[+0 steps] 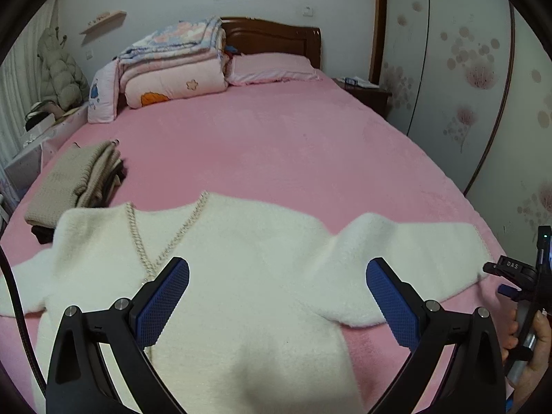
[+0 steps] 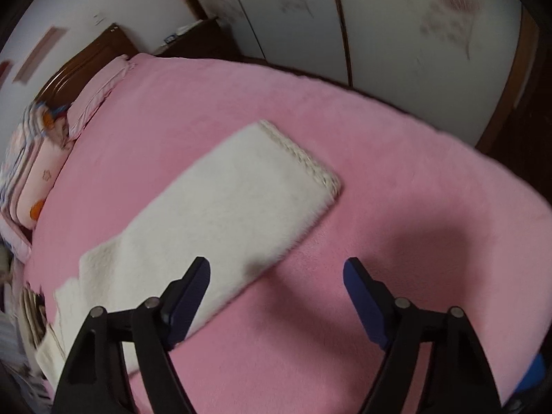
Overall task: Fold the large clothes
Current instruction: 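Grasp the sleeve cuff nearest the right gripper and lift it, then fold the held sleeve across the cardigan body with the right gripper, release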
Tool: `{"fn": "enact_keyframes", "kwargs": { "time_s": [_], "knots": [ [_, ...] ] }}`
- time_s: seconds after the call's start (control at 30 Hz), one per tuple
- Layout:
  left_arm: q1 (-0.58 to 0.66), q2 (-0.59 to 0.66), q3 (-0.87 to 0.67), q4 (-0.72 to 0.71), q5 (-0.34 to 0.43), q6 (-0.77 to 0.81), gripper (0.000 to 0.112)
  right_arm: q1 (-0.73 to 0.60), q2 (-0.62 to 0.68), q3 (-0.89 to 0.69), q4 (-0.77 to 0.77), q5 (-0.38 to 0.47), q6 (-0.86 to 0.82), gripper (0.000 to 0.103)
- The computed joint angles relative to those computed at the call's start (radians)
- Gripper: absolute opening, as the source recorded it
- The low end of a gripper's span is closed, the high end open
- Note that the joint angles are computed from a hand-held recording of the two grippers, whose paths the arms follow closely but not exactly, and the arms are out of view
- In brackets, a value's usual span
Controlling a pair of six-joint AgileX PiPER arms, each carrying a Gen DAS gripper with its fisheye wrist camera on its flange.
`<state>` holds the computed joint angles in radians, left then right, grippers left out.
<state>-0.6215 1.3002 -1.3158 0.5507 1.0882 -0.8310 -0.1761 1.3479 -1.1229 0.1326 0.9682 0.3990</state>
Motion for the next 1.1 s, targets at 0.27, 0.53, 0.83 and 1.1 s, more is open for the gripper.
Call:
{"fn": "enact_keyframes", "kwargs": {
  "time_s": [0.27,0.53,0.83,1.1],
  "knots": [
    [0.101,0.005,0.011,-0.163,-0.013,0.11,0.102,0.022,0.098,0.036,0.001,-0.161,0.092,0.077],
    [0.168,-0.044,0.025,-0.204,0.038,0.198,0.102,0.147,0.065,-0.047,-0.183,-0.171,0.217,0.014],
    [0.494,-0.171,0.055,-0.444,0.066,0.494,0.102,0.624,0.007,-0.373,-0.323,-0.051,0.361,0.013],
    [1.045,-0.221,0.084,-0.692,0.088,0.928,0.102,1.069,0.449,-0.984,-0.433,0.151,0.397,0.013]
  ]
}}
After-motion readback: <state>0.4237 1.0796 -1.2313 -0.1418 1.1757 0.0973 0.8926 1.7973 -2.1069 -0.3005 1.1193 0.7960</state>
